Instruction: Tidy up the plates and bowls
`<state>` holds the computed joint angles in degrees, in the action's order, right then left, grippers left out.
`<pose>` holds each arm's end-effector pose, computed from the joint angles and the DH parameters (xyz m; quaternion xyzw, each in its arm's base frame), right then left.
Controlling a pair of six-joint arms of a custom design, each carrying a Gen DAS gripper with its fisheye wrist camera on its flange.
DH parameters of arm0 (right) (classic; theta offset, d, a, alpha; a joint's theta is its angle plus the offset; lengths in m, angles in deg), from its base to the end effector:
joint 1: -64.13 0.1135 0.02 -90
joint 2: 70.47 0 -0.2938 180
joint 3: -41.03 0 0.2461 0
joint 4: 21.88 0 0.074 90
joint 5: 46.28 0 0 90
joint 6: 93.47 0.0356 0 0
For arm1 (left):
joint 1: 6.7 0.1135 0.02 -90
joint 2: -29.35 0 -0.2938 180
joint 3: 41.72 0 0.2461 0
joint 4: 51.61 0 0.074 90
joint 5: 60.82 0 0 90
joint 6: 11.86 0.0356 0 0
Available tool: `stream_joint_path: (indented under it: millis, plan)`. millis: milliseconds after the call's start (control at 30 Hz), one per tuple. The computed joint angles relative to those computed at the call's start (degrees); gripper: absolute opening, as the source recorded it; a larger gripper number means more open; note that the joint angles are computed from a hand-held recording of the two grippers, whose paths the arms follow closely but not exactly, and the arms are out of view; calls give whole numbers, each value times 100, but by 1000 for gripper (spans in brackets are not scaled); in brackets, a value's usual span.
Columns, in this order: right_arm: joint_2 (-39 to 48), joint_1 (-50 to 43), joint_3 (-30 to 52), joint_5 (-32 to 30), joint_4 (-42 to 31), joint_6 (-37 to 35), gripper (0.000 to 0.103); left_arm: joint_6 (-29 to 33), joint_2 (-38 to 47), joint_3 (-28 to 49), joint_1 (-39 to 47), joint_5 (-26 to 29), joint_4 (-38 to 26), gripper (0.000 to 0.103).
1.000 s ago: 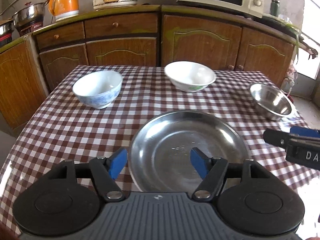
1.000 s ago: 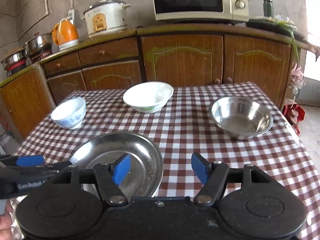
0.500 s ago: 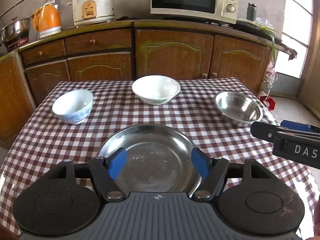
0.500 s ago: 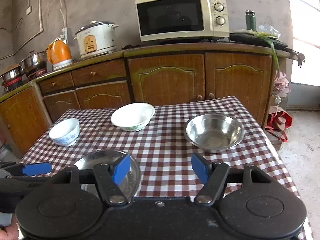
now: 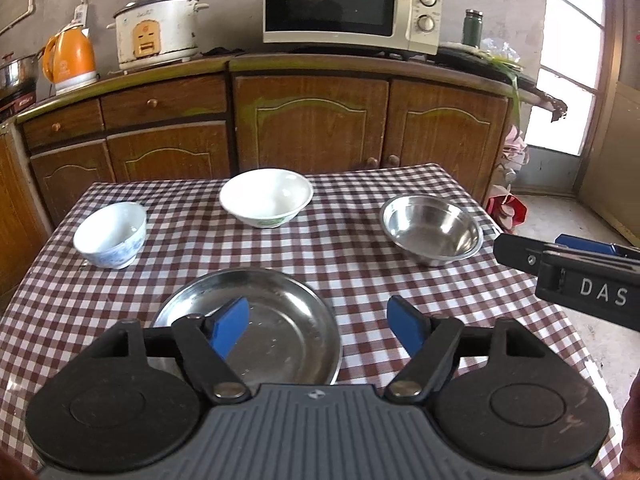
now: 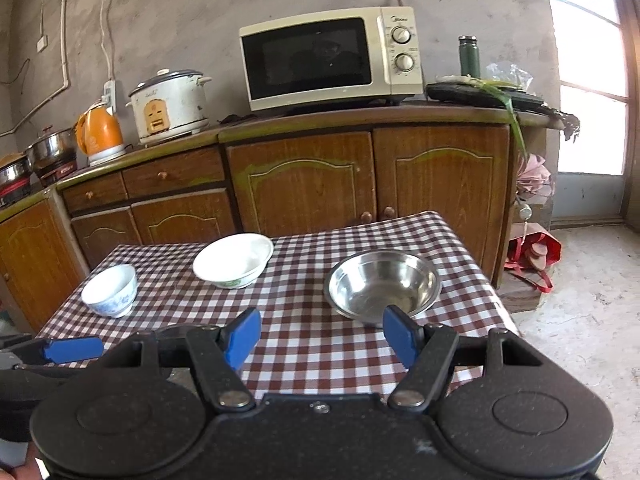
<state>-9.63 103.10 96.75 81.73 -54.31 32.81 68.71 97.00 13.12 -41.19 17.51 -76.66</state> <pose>0.1715 0.1105 0.2859 0.1240 0.8513 0.0237 0.5093 0.1971 -0.1267 0.2639 0.1503 0.8820 -0.0788 0.4396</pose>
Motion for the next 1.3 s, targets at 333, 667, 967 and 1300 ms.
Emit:
stream_joint_path:
  millis: [333,667,967,1300]
  plan:
    - [-352,-372,-147,-173,-61,-160,80,-133,248,208,-363,-226,46,78]
    - [-477,-743,-313,-427,94,-281,81,-195,494,332,-505,-314,125,79]
    - [-480,-1100,-450,-676,282,-376,81,-240,789,493,-528,-318,207,80]
    - [-432,-1526,-575,-952,497,-522,81,-274,1073,692,-540,-330,333,80]
